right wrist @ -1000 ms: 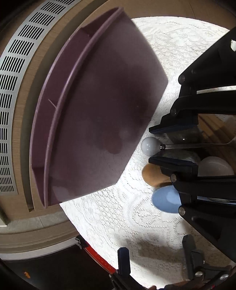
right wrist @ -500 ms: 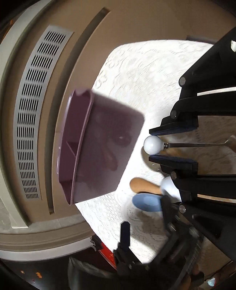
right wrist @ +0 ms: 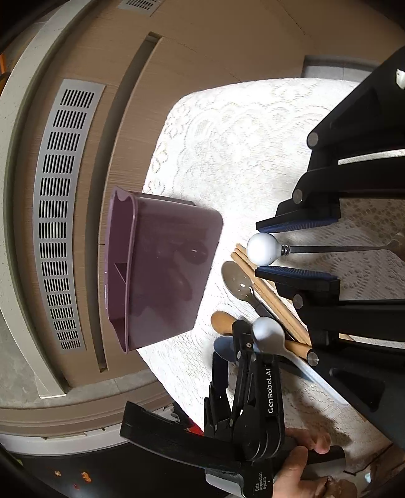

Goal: Organize utensils
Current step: 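Lift both utensils over the purple caddy and release them inside with both grippers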

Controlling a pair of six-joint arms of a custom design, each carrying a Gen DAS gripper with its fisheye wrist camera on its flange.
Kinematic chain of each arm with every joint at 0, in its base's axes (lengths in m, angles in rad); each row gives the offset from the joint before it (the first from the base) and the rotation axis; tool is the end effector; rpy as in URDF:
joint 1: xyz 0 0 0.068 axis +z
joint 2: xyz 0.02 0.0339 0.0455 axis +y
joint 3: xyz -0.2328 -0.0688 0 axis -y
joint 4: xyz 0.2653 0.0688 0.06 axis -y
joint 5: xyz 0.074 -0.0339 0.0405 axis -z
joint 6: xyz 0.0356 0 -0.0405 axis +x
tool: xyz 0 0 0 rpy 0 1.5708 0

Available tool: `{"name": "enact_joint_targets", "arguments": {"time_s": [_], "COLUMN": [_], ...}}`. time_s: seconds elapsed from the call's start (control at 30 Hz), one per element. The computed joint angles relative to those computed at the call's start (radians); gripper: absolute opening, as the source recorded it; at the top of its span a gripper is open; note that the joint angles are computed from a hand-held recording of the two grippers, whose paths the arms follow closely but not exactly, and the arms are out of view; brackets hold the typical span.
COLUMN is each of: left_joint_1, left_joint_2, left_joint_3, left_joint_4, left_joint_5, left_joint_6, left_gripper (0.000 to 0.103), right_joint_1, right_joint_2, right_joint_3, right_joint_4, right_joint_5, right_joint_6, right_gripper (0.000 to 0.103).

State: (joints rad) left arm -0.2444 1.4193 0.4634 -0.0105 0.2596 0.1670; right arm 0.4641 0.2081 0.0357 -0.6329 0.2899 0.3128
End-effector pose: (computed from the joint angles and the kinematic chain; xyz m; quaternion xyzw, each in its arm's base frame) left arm 0.2389 -0.0690 0.0723 0.2311 0.9188 -0.1349 0.2901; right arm 0.1287 0.0530 0.0972 -0.0156 0.9194 0.0160 0.3928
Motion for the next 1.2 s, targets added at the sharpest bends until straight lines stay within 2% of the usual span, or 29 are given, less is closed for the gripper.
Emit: {"name": "enact_joint_targets", "arguments": {"time_s": [0.03, 0.1, 0.23, 0.43, 0.63, 0.77, 0.93, 1.07, 1.13, 1.2], "left_joint_1": [0.008, 0.027, 0.075, 0.127, 0.235, 0.312, 0.416, 0.483, 0.518, 0.520], "left_joint_2": [0.002, -0.008, -0.083, -0.143, -0.145, -0.322, -0.624, -0.815, -0.862, -0.862], "left_joint_3": [0.000, -0.010, -0.064, -0.080, -0.085, -0.163, -0.210, -0.162, -0.109, -0.044], "left_joint_4": [-0.001, -0.002, -0.037, -0.126, -0.173, -0.225, -0.414, -0.571, -0.621, -0.626], "left_joint_5": [0.017, 0.047, 0.089, 0.090, 0.214, 0.304, 0.422, 0.539, 0.612, 0.655], "left_joint_6": [0.006, 0.019, 0.066, 0.131, 0.201, 0.277, 0.362, 0.390, 0.398, 0.373], "left_gripper": [0.044, 0.037, 0.037, 0.037, 0.037, 0.036, 0.036, 0.036, 0.036, 0.036], "right_joint_1": [0.013, 0.040, 0.113, 0.212, 0.286, 0.354, 0.435, 0.487, 0.540, 0.569], "right_joint_2": [-0.035, -0.046, -0.062, 0.021, 0.080, 0.099, 0.094, 0.056, 0.073, 0.090], "right_joint_3": [-0.003, -0.002, 0.015, 0.057, 0.090, 0.117, 0.157, 0.215, 0.276, 0.337], "right_joint_4": [-0.034, -0.048, -0.097, -0.102, -0.117, -0.158, -0.241, -0.321, -0.354, -0.363], "right_joint_5": [0.012, 0.033, 0.095, 0.170, 0.221, 0.271, 0.331, 0.382, 0.449, 0.503], "right_joint_6": [0.011, 0.035, 0.084, 0.152, 0.216, 0.278, 0.365, 0.405, 0.423, 0.403], "right_gripper": [0.021, 0.021, 0.021, 0.021, 0.021, 0.021, 0.021, 0.021, 0.021, 0.021]}}
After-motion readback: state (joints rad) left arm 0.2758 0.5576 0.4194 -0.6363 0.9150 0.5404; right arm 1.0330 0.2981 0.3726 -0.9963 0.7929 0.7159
